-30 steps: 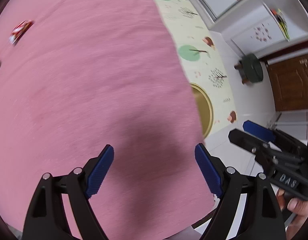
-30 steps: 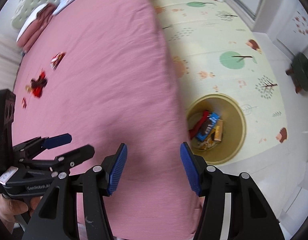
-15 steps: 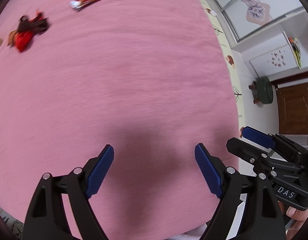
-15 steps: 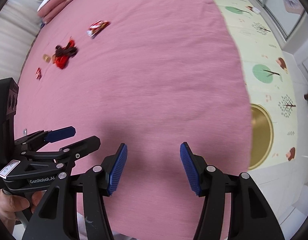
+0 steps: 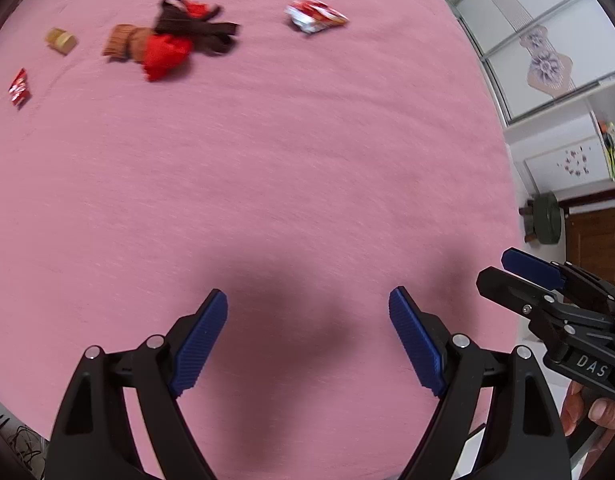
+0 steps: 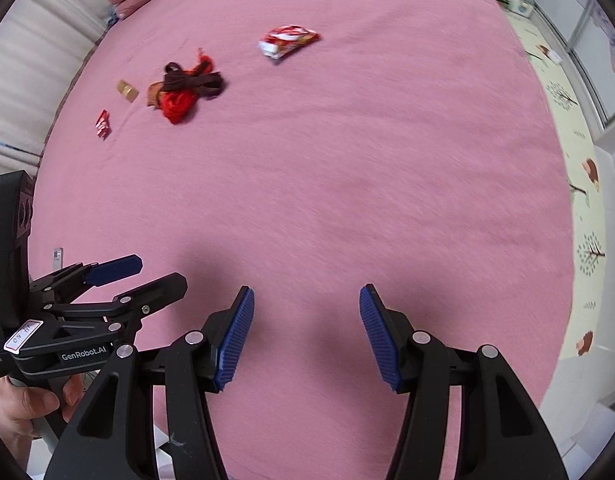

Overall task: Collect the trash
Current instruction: 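Move both open grippers back toward the items on the bed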

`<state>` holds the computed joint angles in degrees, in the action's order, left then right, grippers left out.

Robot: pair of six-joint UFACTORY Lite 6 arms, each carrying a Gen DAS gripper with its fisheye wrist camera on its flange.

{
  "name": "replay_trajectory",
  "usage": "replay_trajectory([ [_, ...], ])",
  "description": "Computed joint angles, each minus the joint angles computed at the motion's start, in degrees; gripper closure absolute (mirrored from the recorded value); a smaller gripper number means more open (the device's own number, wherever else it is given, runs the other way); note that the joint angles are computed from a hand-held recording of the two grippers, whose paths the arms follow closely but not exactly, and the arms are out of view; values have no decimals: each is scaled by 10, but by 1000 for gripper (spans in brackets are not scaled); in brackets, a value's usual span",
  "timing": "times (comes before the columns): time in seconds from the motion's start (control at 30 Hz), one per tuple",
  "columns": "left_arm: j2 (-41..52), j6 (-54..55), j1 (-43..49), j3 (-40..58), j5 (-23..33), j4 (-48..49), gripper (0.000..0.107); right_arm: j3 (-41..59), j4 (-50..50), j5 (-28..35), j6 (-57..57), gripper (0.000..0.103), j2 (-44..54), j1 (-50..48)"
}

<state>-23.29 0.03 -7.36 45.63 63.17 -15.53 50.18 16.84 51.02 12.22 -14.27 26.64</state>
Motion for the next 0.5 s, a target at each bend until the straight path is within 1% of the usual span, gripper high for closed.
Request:
replay_trajectory([
  [0.07, 16, 50, 61, 15, 6, 0, 25, 47, -1, -11, 4, 49, 51, 22],
  [0.13, 42, 78, 100, 37, 5, 2, 25, 100, -4, -17, 2, 49, 108, 35],
  [0.23, 78, 96, 135, 67, -1, 2, 25, 173, -1, -16, -14, 49, 182, 36],
  [0.4, 163, 98, 160, 123, -33, 4, 25, 289, 10, -4, -57, 49, 289, 20],
  [0.5, 220, 90, 171, 166, -52, 3, 25, 383, 11, 9, -78, 49, 371, 13],
])
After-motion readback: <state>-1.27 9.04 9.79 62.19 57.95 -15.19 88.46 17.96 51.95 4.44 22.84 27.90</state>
